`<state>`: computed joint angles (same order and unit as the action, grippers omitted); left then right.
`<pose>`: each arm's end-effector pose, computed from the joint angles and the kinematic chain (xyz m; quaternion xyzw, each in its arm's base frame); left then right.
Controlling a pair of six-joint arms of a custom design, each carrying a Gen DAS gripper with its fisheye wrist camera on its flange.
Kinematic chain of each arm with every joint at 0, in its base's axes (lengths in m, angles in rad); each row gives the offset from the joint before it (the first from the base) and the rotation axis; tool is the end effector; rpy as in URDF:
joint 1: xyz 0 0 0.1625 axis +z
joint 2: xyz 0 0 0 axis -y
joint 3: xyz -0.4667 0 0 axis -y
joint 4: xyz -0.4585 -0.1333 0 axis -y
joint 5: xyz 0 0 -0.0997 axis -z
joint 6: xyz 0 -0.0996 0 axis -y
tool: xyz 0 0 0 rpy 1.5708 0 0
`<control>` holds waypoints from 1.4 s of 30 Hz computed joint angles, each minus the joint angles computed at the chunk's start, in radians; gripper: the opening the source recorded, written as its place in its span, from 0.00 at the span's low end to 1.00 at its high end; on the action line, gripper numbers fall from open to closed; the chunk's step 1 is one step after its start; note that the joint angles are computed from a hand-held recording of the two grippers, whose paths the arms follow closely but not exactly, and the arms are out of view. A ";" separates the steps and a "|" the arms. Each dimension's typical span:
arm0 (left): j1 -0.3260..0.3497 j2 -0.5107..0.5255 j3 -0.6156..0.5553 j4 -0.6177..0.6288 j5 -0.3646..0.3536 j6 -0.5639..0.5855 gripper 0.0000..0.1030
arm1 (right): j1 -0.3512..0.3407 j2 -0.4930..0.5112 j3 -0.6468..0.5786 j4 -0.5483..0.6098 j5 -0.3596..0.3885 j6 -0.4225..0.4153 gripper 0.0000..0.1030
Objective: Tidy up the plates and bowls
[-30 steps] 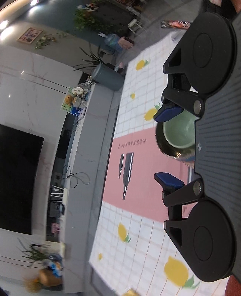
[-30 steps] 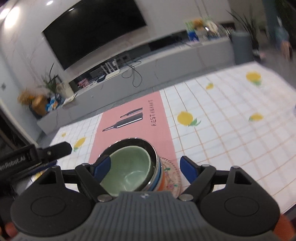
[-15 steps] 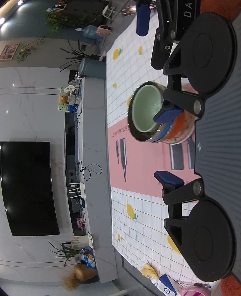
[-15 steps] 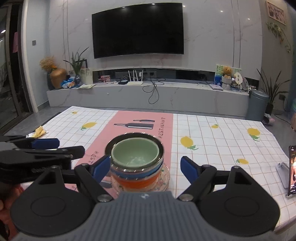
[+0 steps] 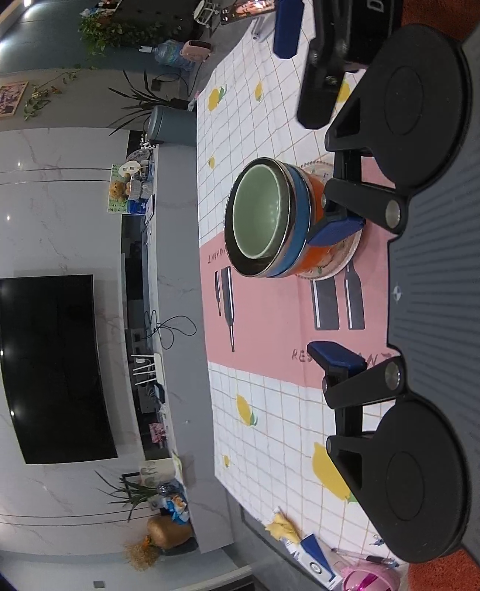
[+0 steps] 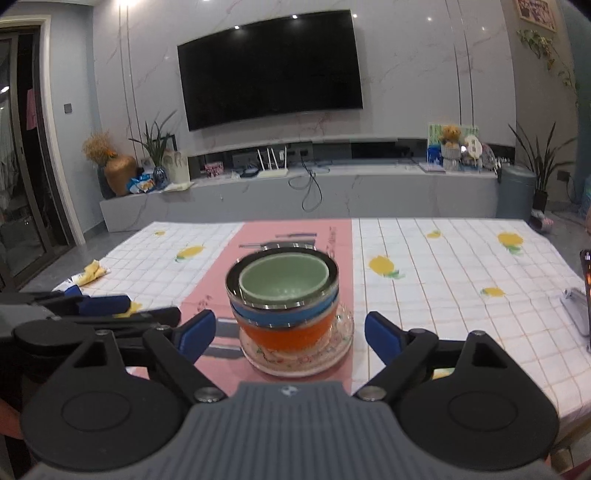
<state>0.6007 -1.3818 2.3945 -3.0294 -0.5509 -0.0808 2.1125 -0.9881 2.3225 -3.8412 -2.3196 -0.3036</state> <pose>-0.2421 -0.4303 0.2279 0.2687 0.8148 -0.4057 0.3150 0.3047 -0.3793 0.1435 0.1903 -0.8252 0.4556 0.2742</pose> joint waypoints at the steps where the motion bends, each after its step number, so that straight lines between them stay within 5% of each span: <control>1: -0.001 0.004 -0.001 0.013 0.019 -0.010 0.69 | -0.001 0.001 -0.003 0.018 -0.012 0.012 0.84; 22: 0.034 -0.027 -0.008 0.160 0.000 -0.148 0.78 | -0.011 0.046 -0.019 0.054 -0.043 0.008 0.84; 42: 0.041 -0.020 -0.011 0.172 0.004 -0.144 0.78 | -0.026 0.049 -0.019 0.075 -0.024 0.035 0.85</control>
<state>0.6414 -1.4023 2.3831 -2.8572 -0.5471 -0.2247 2.0866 -0.9390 2.3036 -3.7658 -2.3440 -0.2687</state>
